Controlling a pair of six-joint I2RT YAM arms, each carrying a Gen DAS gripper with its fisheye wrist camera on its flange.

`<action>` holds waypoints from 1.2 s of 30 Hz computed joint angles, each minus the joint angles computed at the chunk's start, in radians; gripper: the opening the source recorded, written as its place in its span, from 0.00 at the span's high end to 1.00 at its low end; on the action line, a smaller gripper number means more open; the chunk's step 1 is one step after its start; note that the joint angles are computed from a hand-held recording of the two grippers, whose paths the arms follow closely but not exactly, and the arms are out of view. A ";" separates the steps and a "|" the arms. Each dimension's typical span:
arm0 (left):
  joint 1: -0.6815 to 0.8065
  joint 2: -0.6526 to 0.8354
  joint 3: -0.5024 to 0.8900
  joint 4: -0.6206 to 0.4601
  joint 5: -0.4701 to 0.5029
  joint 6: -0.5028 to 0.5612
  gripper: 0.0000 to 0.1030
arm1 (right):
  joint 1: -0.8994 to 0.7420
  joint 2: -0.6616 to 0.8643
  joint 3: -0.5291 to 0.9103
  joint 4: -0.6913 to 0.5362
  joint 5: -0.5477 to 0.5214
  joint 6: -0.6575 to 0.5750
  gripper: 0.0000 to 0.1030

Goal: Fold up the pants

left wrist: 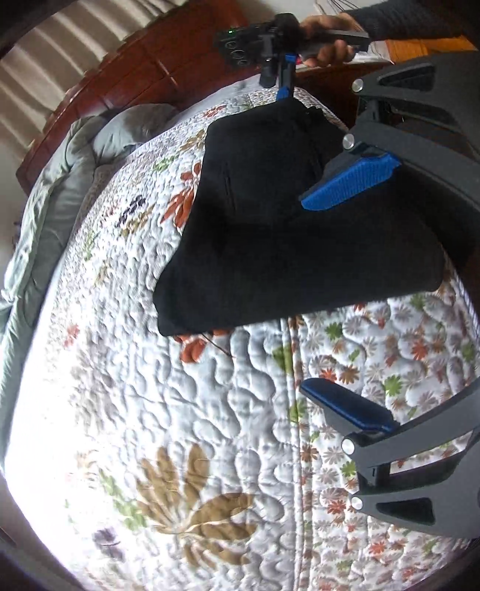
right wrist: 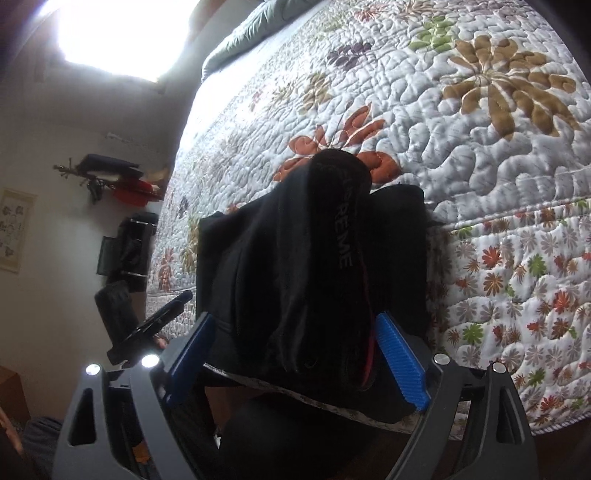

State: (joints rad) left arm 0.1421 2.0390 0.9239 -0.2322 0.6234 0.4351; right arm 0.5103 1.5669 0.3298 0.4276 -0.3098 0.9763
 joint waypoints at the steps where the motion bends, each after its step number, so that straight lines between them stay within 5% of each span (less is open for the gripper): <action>1: 0.000 0.020 0.014 -0.004 -0.002 -0.008 0.11 | 0.003 0.004 0.017 -0.026 0.014 -0.007 0.14; 7: -0.010 0.092 0.050 0.006 -0.008 -0.016 0.11 | -0.013 0.072 0.097 -0.095 -0.001 -0.059 0.15; 11: -0.005 0.118 0.072 -0.009 0.013 -0.009 0.11 | -0.047 0.130 0.076 0.008 -0.052 -0.049 0.15; 15: 0.000 0.145 0.109 -0.045 0.040 -0.009 0.11 | -0.043 0.215 0.062 0.140 -0.182 -0.053 0.16; 19: 0.006 0.159 0.120 -0.052 0.052 0.003 0.11 | 0.006 0.271 0.016 0.304 -0.162 -0.039 0.21; 22: -0.004 0.171 0.135 -0.053 0.049 -0.007 0.11 | -0.064 0.407 -0.045 0.591 -0.202 0.045 0.31; 24: -0.010 0.171 0.137 -0.046 0.047 -0.020 0.11 | -0.076 0.439 -0.053 0.637 -0.205 0.052 0.41; 26: -0.012 0.177 0.144 -0.046 0.050 -0.036 0.11 | -0.060 0.417 -0.044 0.582 -0.183 0.023 0.67; 29: -0.010 0.188 0.151 -0.044 0.058 -0.057 0.11 | -0.019 0.332 -0.050 0.492 -0.125 -0.002 0.80; 36: -0.024 0.170 0.140 -0.039 0.055 -0.078 0.12 | 0.091 -0.078 0.064 -0.071 0.057 -0.110 0.83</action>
